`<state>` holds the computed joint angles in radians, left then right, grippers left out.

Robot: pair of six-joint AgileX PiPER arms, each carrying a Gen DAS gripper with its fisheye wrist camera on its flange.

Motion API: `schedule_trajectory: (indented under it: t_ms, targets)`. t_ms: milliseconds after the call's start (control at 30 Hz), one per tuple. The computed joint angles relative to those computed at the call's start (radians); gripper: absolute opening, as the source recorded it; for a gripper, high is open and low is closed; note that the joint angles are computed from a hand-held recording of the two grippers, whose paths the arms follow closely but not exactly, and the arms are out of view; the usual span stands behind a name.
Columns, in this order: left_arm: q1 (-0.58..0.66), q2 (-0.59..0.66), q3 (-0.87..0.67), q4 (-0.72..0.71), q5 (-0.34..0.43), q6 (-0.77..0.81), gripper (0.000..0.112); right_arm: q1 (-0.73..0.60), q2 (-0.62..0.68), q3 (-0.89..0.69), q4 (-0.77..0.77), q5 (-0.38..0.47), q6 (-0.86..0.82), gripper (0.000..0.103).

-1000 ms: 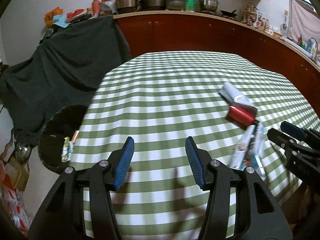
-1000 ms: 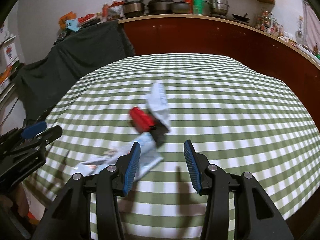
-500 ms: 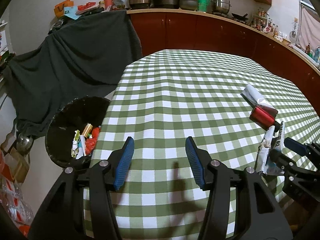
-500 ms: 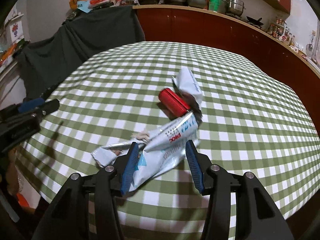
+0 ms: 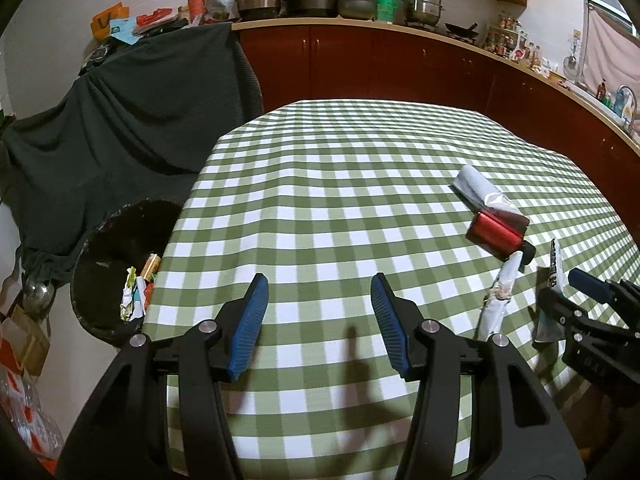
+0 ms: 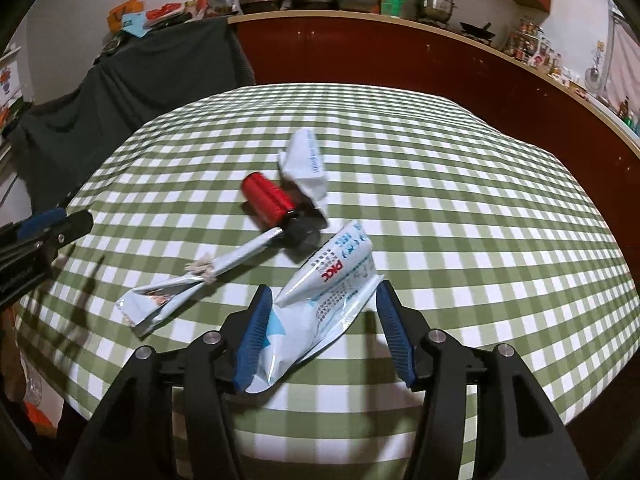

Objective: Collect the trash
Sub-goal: 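Close the right tool on the white-blue printed packet, then grasp the white string-tied tube with the left tool while the right tool holds the packet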

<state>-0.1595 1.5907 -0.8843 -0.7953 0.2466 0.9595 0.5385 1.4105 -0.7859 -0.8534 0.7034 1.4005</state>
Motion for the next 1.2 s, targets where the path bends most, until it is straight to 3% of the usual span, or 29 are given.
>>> schedule_trajectory:
  t_ms: [100,267,333,400,633,867,1200]
  targets:
    - [-0.009,0.001,-0.002,0.011,-0.001,-0.015,0.052,-0.012,-0.013,0.014,-0.015,0.000,0.018,0.064]
    - [-0.020,0.005,-0.007,0.033,-0.001,-0.040,0.052,-0.039,-0.007,0.020,0.005,-0.031,-0.007,0.065]
    - [-0.026,0.004,-0.006,0.045,-0.004,-0.052,0.052,-0.052,0.000,0.018,0.024,-0.055,-0.023,0.062]
    - [-0.027,0.005,-0.007,0.045,-0.003,-0.053,0.052,-0.068,-0.001,0.026,0.046,-0.091,-0.038,0.052]
    - [-0.044,0.003,-0.007,0.087,-0.008,-0.097,0.052,-0.092,-0.029,0.044,0.063,-0.134,-0.060,0.037]
    - [-0.095,-0.008,0.005,0.196,-0.029,-0.212,0.052,-0.160,-0.078,0.082,0.087,-0.184,-0.120,0.033]
    - [-0.216,-0.025,0.009,0.449,-0.034,-0.492,0.052,-0.294,-0.153,0.140,0.143,-0.244,-0.244,0.033]
